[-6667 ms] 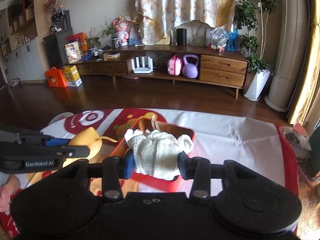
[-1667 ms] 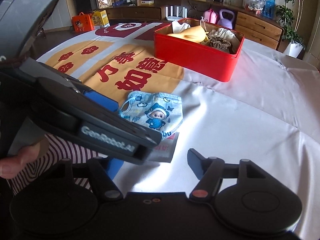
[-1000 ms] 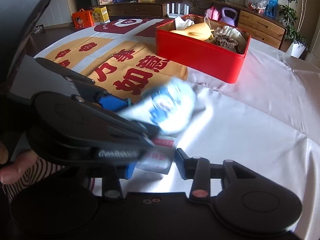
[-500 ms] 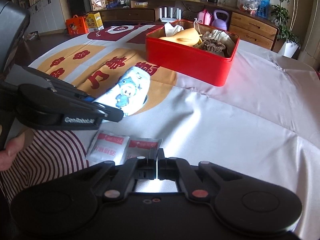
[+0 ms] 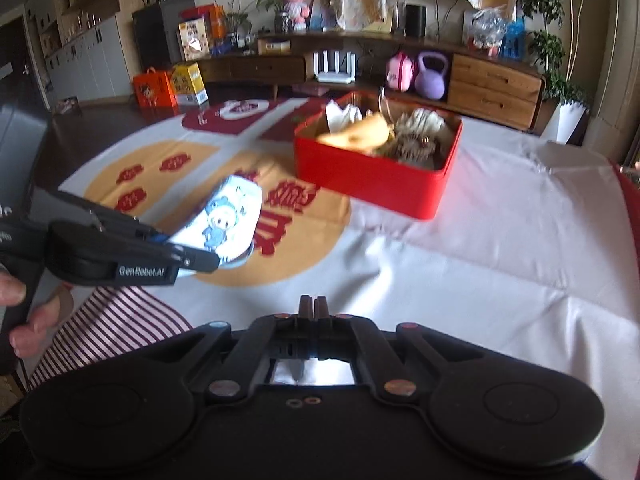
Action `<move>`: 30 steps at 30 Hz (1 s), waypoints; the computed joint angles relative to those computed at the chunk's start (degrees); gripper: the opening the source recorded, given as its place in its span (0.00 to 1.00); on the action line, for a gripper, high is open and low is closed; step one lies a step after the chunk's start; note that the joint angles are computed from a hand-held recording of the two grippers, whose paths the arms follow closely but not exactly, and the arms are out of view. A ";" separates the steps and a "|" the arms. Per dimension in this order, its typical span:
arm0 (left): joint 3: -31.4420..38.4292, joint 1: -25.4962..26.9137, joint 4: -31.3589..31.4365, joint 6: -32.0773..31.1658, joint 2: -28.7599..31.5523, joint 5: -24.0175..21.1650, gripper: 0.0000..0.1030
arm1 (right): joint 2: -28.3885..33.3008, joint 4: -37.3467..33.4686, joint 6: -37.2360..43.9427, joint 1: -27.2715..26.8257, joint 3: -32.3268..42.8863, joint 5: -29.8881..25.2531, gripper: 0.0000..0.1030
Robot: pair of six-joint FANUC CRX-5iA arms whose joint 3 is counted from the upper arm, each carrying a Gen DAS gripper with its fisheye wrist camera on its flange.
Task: Organize soft objects
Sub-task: 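Lift the mask packet and wipe sachet and carry both over the red tin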
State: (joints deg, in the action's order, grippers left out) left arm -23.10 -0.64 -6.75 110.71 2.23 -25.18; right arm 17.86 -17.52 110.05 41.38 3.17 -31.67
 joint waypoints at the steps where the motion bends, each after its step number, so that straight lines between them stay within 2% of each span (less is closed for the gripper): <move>1: -0.05 -0.02 -0.07 -0.04 -0.31 -0.02 0.13 | -0.34 0.40 -0.28 0.11 -0.12 0.27 0.00; 4: -0.25 -0.03 -0.24 -0.07 -1.23 0.07 0.12 | -0.55 2.27 -0.61 0.50 0.03 0.21 0.00; 6: -0.56 0.07 0.05 -0.23 -1.72 0.28 0.13 | 0.77 3.72 -1.92 0.73 1.71 -3.00 0.03; 8: -0.77 0.15 0.22 -0.34 -1.91 0.35 0.12 | 1.30 4.56 -2.71 1.27 1.35 -3.30 0.16; 14: -1.64 0.44 1.43 -1.66 -1.87 0.70 0.12 | 3.27 7.83 -7.50 2.75 -0.12 -2.64 0.42; 16: -1.86 0.60 1.73 -1.93 -1.80 0.71 0.12 | 3.79 10.21 -10.27 3.36 -1.00 -1.30 0.59; 21: -2.40 0.83 2.53 -2.83 -1.72 0.98 0.12 | 5.39 14.67 -16.00 4.40 -1.55 0.53 0.83; 25: -2.75 1.01 3.13 -3.25 -1.53 1.09 0.12 | 6.83 19.67 -21.01 5.40 -2.03 0.82 0.89; 30: -2.82 0.93 3.41 -3.53 -1.24 1.05 0.12 | 7.19 19.64 -21.34 5.90 -2.38 0.65 0.88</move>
